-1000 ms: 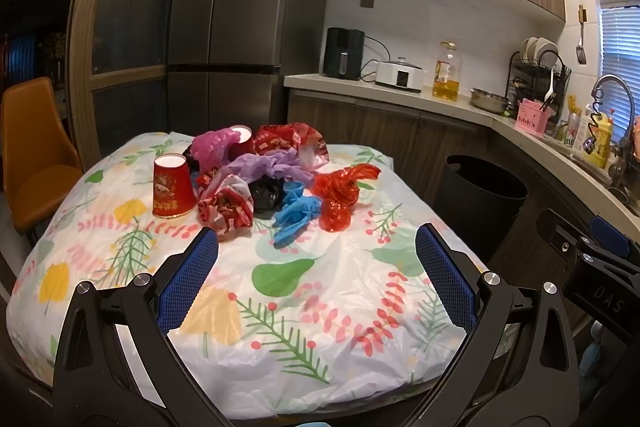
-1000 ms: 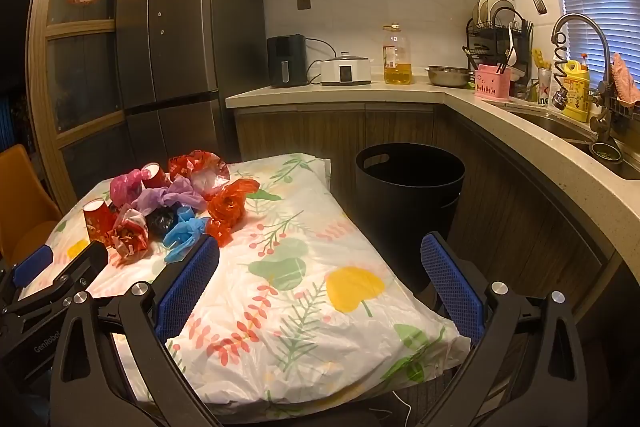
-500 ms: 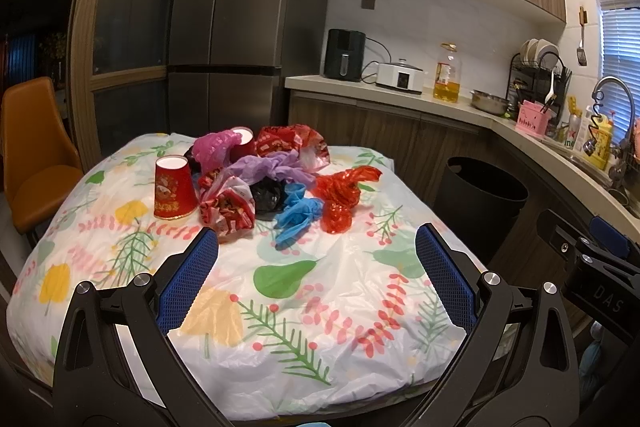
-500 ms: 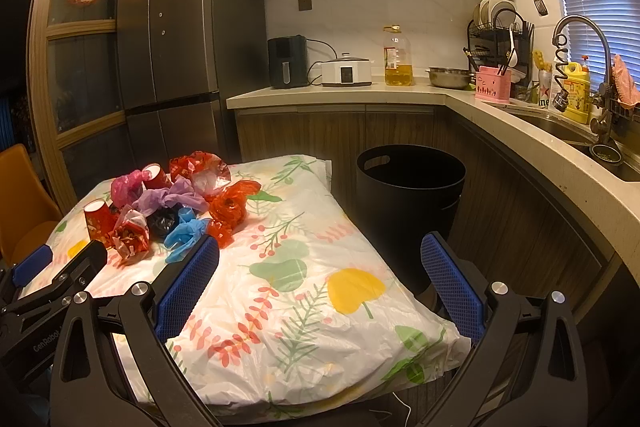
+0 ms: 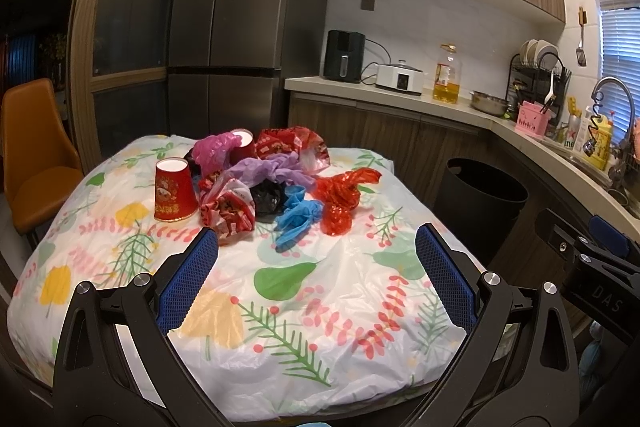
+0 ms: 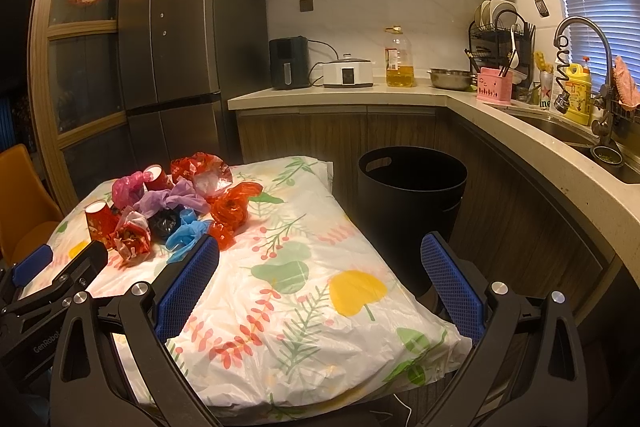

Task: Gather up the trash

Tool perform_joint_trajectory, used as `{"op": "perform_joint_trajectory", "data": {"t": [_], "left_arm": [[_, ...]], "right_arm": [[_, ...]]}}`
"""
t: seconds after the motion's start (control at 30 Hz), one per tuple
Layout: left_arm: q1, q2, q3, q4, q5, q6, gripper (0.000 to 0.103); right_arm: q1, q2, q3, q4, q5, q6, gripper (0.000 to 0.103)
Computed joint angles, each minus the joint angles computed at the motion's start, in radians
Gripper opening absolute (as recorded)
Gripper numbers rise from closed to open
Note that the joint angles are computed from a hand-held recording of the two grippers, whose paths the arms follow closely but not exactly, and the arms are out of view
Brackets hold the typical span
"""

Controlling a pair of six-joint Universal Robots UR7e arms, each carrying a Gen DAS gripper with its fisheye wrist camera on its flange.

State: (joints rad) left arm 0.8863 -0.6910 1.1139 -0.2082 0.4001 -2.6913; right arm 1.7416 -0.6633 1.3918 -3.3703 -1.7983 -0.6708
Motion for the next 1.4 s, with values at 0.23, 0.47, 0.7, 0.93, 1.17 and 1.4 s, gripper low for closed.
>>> {"op": "perform_joint_trajectory", "data": {"t": [0.23,0.47,0.7,0.93,1.17,1.4], "left_arm": [[0.0,0.004,-0.012,0.01,-0.002,-0.003,0.097],[0.004,0.0,-0.018,0.005,-0.002,0.007,0.097],[0.014,0.006,-0.025,0.009,-0.004,0.004,0.097],[0.019,0.001,-0.003,-0.032,-0.002,0.025,0.097],[0.032,-0.011,0.03,-0.099,0.001,0.069,0.097],[0.059,-0.022,0.054,-0.138,-0.005,0.037,0.097]], "right_arm": [[0.001,0.001,0.0,-0.002,0.0,0.0,0.098],[0.0,0.01,-0.01,0.008,-0.001,0.001,0.098],[-0.005,0.021,-0.023,0.014,0.008,0.004,0.098],[-0.007,0.035,-0.041,0.024,0.011,0.005,0.098],[-0.013,0.053,-0.066,0.04,0.035,0.006,0.098],[-0.017,0.107,-0.131,0.084,0.074,-0.016,0.098]]}}
